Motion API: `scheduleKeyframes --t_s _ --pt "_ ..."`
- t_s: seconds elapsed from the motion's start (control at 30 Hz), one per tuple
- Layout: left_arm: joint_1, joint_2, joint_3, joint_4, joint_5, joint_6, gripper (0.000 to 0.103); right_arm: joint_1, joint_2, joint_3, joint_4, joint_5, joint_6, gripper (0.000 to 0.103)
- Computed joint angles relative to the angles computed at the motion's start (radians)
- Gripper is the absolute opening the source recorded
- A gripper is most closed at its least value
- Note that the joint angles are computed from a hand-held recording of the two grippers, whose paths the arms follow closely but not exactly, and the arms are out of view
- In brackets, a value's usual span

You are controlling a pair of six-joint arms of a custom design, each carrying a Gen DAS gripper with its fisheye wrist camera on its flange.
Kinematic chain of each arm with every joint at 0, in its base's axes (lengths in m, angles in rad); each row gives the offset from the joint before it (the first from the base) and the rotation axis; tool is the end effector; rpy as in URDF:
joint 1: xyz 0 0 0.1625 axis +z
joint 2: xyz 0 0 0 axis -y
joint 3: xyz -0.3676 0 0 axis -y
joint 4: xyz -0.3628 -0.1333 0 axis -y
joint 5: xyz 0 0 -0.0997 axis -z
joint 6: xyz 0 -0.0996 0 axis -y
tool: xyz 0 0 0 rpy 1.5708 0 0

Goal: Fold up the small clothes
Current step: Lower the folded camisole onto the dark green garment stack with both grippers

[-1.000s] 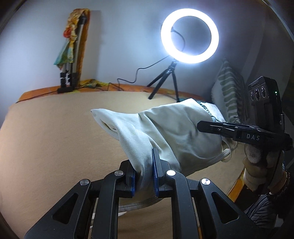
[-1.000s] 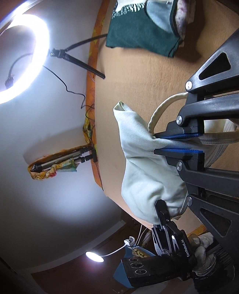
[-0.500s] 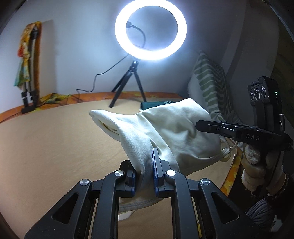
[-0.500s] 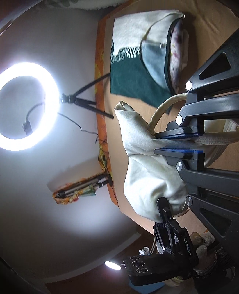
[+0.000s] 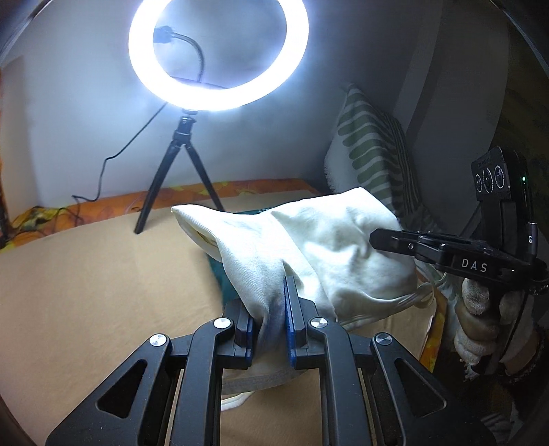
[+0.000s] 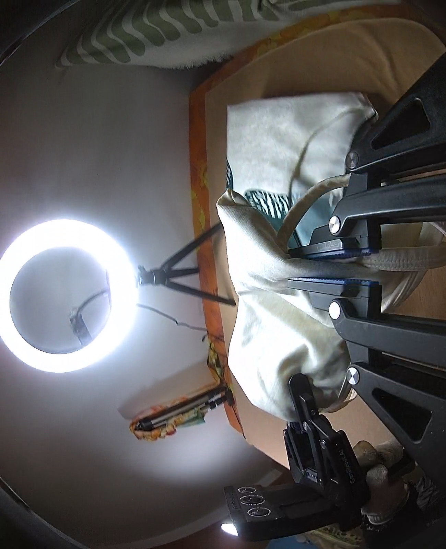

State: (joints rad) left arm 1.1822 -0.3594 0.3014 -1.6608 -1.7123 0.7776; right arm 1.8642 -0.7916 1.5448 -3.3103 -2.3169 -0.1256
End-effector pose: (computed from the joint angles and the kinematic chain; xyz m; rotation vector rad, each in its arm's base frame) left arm -0.2001 -0.8035 0.2300 -1.6763 -2.5126 0.2611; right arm 0.2477 -0.5927 0.2187 0.0049 -2.2441 1.2481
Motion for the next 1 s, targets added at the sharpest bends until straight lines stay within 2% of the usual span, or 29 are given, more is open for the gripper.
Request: scheduleKeyframes --t_s 0.17,0.37,0.5,0.73,0.83,1.0 --pt "-0.025 0.024 0.024 -0.059 -0.003 0.006 0.012 -0.037 -0.034 0.002 -0.013 -0.018 -0.055 0.007" --pt "-0.051 0.079 0.003 -0.092 0.018 -0.014 0.012 -0.102 -0.085 0.019 -0.013 0.01 -0.075 0.007" --pt "-0.063 0.075 0.054 -0.122 0.048 -0.018 0.012 -0.141 -0.091 0.002 0.006 0.035 -0.089 0.007" --pt "-0.064 0.14 -0.044 -0.054 0.089 -0.05 0.012 -0.191 -0.089 -0.005 0.052 0.029 -0.079 0.007" --pt "-0.067 0.203 -0.174 0.034 0.111 -0.06 0.014 -0.198 -0.082 -0.007 0.064 -0.002 -0.071 0.007" --pt "-0.073 0.193 -0.169 0.038 0.136 -0.068 0.018 -0.199 -0.064 -0.033 0.112 -0.06 -0.056 0.008"
